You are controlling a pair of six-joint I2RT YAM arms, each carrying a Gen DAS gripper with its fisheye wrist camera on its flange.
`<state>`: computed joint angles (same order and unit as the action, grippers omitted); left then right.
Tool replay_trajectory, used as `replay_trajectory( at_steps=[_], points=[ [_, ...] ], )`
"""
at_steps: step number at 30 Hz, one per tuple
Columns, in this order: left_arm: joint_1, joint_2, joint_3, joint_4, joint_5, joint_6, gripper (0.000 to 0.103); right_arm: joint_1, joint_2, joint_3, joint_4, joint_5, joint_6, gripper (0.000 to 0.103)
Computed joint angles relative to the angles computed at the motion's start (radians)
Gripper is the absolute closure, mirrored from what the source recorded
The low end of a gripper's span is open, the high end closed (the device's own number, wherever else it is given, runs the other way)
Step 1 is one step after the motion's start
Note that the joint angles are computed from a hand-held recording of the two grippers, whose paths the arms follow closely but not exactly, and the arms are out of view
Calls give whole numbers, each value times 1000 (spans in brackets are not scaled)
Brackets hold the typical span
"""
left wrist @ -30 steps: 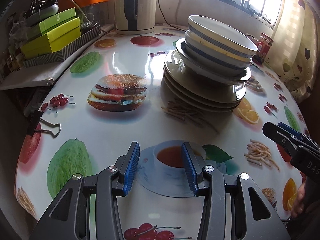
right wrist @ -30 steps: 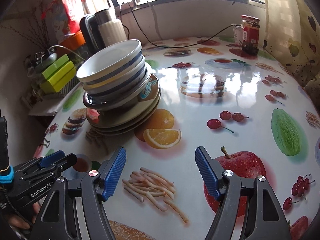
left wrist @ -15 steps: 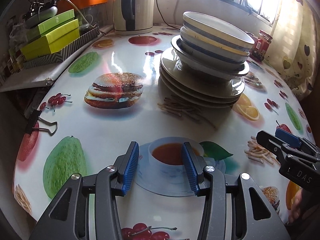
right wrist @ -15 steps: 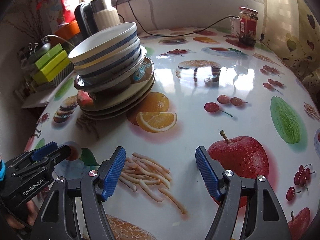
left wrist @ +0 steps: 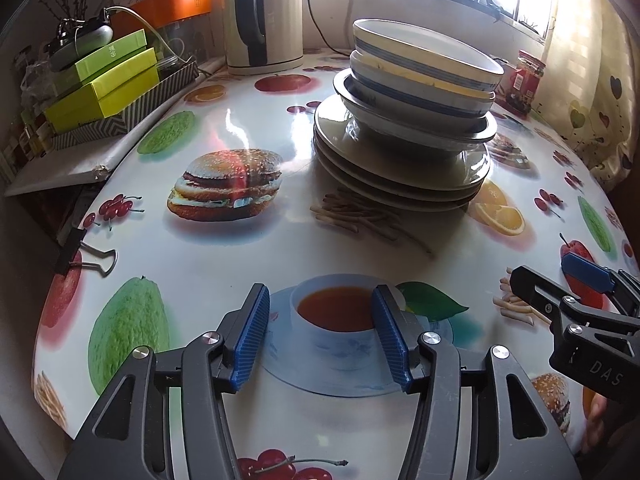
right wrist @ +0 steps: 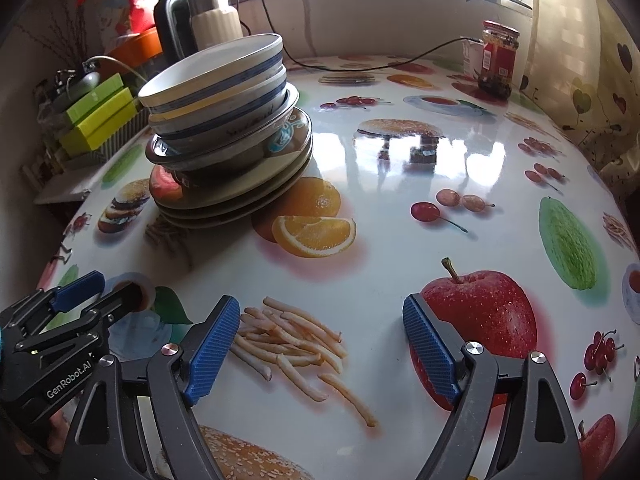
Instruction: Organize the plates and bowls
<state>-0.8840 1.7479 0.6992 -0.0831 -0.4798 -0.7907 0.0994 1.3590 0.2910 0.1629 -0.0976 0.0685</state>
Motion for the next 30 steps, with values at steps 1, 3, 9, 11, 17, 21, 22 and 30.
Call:
replay_trajectory(
  at_steps=[1,3,9,11,17,21,22,30],
  points=[
    [0,0,1,0,0,1,49,2,-1,-1,1,3,1,18],
    [0,0,1,0,0,1,49,9,-3,-4,2,13,4,18],
    [1,-1,-2,2,-1,2,48,26,-6,-7,3,43,11,17],
    [1,0,-2,2,-1,1,48,25,-7,-7,3,41,11,17],
    [1,-2,-4,4,-2,2,48,25,-8,-7,1,41,9,17],
    [1,-1,-4,5,-3,2,48,29,-12,-9,0,48,12,17],
    [0,-2,-4,5,-4,1,48,30,-13,-9,-1,51,12,17],
    [-1,0,-3,4,-5,0,47,30,-15,-9,-3,52,12,17]
  ],
)
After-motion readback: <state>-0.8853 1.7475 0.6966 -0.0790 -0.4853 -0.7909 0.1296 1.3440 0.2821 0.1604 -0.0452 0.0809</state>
